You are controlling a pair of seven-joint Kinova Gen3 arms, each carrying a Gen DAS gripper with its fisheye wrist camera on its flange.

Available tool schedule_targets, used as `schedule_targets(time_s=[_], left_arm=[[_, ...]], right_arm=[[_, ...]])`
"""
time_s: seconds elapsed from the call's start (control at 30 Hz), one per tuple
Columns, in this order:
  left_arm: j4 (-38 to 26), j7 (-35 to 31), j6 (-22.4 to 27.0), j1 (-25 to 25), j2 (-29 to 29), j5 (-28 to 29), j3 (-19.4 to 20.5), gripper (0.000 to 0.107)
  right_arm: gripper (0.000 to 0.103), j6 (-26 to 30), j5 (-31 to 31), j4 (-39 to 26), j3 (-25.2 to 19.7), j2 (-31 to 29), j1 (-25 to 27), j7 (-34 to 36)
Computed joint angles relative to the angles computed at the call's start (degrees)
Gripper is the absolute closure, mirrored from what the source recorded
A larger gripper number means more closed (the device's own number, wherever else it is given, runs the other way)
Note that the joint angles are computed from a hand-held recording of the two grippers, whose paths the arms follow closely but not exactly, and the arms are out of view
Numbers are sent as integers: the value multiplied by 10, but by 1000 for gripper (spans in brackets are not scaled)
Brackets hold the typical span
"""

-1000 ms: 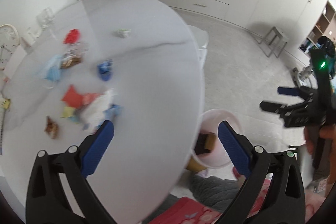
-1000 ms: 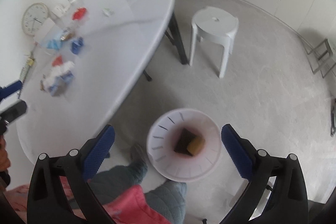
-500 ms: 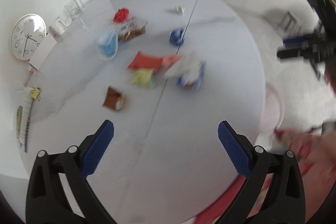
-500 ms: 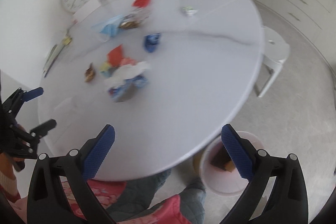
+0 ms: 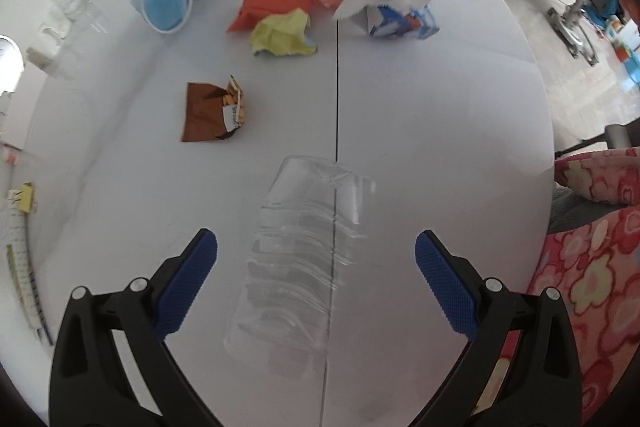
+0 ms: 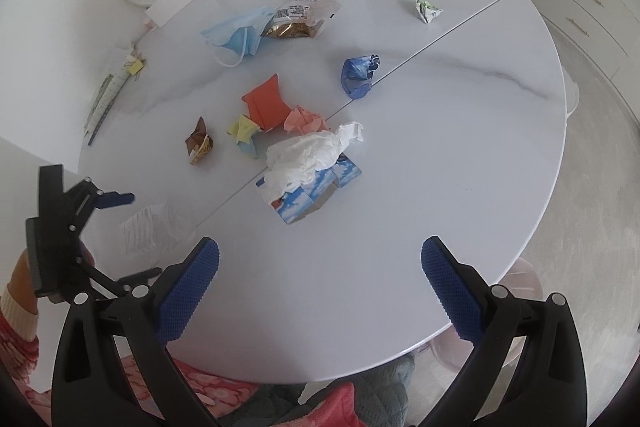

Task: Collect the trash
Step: 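Grasp the clear plastic bottle with the left gripper while the right gripper grasps the blue wrapper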

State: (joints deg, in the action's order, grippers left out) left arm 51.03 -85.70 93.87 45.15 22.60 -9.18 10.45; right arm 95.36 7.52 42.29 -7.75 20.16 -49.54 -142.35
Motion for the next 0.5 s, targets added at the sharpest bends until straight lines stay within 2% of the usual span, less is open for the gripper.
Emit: schedule_targets(time_s=[0.07, 0.23, 0.43, 0.5], left_arm=[[18, -9, -18, -7, -6, 4, 1, 14], [46, -20, -30, -25, -11, 19, 4, 42], [75, 47, -59, -41, -30, 25, 9, 43], [70, 87, -66, -26, -34, 40, -22, 43]], right_arm=[[2, 10, 3, -15, 2, 11, -4, -2], [2, 19, -2, -33, 10, 26, -2, -7], [2, 6, -16, -30, 14, 31, 21, -2], [2, -1, -17, -29, 17, 34, 33, 6]])
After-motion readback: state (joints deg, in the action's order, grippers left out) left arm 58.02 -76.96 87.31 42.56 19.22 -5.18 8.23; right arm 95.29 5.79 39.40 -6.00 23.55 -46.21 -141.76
